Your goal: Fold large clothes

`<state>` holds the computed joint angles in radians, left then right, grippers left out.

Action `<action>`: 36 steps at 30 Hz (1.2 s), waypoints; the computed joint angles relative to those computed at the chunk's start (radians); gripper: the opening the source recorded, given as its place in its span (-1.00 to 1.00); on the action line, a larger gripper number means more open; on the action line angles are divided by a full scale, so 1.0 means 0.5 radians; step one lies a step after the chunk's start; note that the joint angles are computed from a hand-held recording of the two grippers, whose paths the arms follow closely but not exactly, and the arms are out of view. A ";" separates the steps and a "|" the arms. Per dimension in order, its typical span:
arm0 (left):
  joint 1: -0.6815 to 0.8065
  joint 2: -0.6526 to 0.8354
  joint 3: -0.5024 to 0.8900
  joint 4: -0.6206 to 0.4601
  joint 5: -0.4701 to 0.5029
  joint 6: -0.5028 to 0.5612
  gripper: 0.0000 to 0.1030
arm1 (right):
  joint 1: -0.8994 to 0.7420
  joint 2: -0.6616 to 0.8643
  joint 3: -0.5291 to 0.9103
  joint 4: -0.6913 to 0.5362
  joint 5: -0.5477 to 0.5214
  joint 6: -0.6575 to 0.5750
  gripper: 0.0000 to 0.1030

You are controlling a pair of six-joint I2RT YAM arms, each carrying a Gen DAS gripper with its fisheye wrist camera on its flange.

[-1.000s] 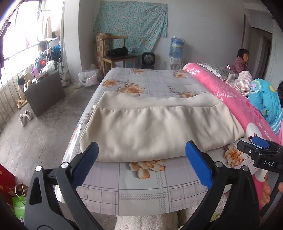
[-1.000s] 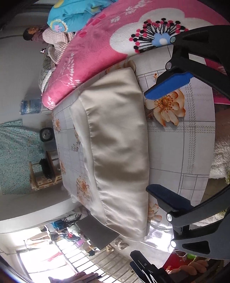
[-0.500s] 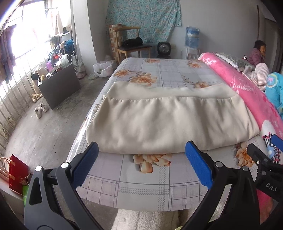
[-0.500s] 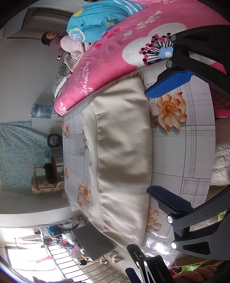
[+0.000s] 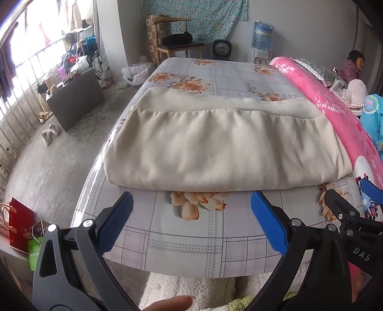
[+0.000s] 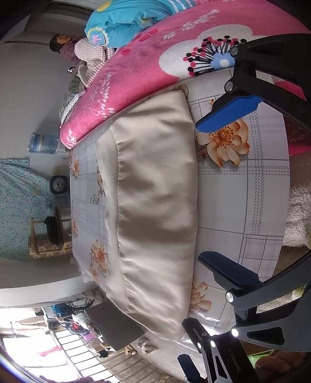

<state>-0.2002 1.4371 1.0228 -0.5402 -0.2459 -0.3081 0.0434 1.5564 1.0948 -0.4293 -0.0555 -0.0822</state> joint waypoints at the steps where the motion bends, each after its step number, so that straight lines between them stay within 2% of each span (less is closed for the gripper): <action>1: 0.004 -0.001 -0.003 0.002 0.012 -0.005 0.84 | 0.002 0.005 0.006 -0.009 0.000 0.003 0.88; 36: 0.059 0.078 0.001 -0.008 0.157 -0.013 0.84 | 0.039 0.095 0.107 -0.114 0.055 0.000 0.88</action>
<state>-0.1709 1.4761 1.0230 -0.5439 -0.1676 -0.3146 0.0628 1.6042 1.1485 -0.4863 -0.0279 -0.0819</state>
